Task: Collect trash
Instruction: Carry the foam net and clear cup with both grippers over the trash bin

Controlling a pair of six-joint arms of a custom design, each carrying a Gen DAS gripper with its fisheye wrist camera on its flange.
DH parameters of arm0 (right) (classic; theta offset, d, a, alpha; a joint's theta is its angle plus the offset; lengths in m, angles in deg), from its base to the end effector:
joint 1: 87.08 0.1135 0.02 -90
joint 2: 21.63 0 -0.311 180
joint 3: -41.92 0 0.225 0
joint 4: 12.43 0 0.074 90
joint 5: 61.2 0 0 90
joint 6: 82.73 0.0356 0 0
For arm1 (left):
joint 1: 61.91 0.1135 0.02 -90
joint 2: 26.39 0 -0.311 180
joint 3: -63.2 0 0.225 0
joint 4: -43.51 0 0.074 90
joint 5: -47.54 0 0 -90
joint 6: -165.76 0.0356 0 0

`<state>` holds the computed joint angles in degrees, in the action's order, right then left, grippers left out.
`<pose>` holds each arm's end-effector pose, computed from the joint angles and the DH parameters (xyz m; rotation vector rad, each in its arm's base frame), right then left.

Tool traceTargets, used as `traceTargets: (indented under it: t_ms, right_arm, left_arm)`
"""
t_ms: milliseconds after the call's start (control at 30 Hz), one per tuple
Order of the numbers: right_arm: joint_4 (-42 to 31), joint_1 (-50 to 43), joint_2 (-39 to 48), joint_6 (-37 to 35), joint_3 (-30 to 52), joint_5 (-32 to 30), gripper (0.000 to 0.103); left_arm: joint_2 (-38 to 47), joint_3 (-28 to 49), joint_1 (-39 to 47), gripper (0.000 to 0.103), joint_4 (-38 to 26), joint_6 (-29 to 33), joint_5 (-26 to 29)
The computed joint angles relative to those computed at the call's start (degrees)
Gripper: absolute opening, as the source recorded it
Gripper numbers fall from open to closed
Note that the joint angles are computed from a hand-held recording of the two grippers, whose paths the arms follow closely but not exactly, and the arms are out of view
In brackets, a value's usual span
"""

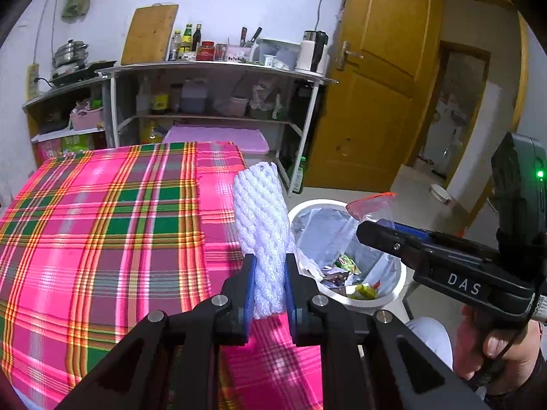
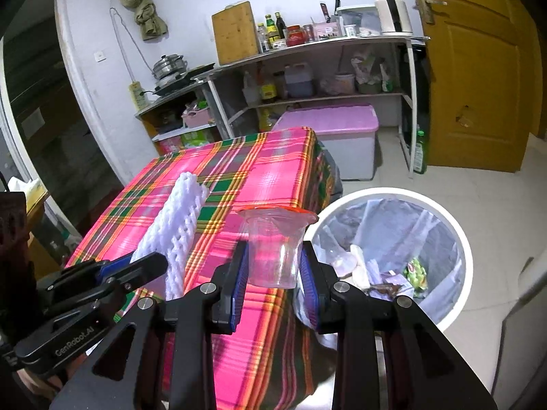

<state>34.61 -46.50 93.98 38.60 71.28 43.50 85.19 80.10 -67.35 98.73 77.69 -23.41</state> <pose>0.1982 0.1578 0.1009 -0.0442 2.2576 0.3929 0.1971 -0.0304 0.1100 0.3209 2.2232 -0.4079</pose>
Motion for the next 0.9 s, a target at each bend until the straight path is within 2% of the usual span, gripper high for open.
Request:
traceTargets:
  t_ms: [400,900]
  right_arm:
    - [5.6,-5.2,2.3,-0.1,-4.3,-1.3,0.031]
    - [13.5,-16.4,8.7,-3.1,-7.6,-6.3,0.031]
  left_arm:
    - [2.5,4.3,-7.0,0.016,-3.0,-1.6,-3.4]
    - [8.0,15.9,-15.7,0.016,-11.7,-3.5,-7.0]
